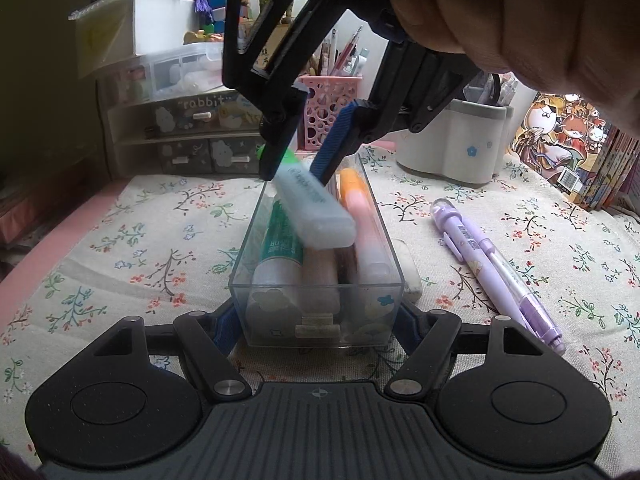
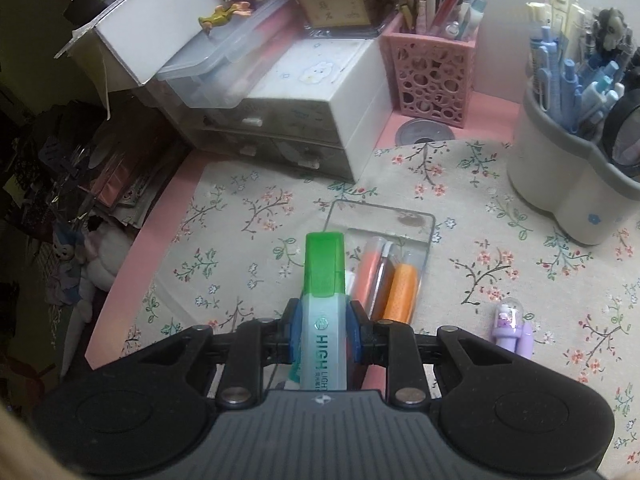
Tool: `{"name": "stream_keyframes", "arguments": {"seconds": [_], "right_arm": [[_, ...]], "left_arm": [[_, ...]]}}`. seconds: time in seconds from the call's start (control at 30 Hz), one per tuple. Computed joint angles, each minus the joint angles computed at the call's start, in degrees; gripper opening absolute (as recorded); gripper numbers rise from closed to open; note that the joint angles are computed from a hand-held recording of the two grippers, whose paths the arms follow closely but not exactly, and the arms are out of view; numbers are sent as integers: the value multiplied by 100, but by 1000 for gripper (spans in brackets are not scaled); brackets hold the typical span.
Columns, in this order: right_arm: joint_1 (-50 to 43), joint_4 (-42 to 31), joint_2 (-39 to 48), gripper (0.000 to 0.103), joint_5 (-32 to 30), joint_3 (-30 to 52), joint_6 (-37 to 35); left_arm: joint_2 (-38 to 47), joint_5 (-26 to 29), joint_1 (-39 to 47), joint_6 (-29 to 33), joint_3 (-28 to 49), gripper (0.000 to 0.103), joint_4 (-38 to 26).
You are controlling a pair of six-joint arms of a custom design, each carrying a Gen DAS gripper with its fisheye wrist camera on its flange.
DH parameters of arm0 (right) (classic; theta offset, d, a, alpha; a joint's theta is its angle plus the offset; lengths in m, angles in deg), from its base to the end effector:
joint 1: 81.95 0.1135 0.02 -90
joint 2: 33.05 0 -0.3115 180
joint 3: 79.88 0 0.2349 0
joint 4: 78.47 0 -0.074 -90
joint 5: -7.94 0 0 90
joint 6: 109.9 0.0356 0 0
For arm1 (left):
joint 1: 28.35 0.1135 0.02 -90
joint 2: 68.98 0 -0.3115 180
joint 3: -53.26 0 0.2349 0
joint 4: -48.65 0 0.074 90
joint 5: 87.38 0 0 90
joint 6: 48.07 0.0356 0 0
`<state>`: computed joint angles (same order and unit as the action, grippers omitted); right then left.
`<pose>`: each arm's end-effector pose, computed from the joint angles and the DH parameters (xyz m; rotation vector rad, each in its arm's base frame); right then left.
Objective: Organize stationery
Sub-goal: 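Lower the green highlighter into the tray and open the right gripper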
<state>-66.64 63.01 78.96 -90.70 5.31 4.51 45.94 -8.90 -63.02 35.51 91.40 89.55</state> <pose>0.3766 0.1086 0.1971 0.1735 2.7548 0.4010 0.2452 -0.1609 0.1035 0.4242 2.1471 -0.1854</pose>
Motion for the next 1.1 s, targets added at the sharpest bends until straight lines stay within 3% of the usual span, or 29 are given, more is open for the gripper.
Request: {"name": "stream_keyframes", "arguments": {"seconds": [0.2, 0.4, 0.57, 0.7, 0.93, 1.1], "right_arm": [[-13, 237, -36, 26, -150, -238, -28], [-36, 514, -140, 18, -279, -464, -156], [-69, 594, -127, 18, -734, -484, -279], [-28, 742, -276, 17, -321, -677, -165], [-89, 715, -298, 19, -447, -754, -393], [-128, 854, -235, 18, -1010, -754, -395]], "left_arm": [[4, 20, 14, 11, 32, 72, -23], [5, 16, 13, 11, 30, 72, -21], [7, 18, 13, 12, 29, 72, -17], [16, 44, 33, 30, 49, 72, -20], [35, 56, 21, 41, 30, 72, 27], [37, 52, 18, 41, 27, 72, 32]]}}
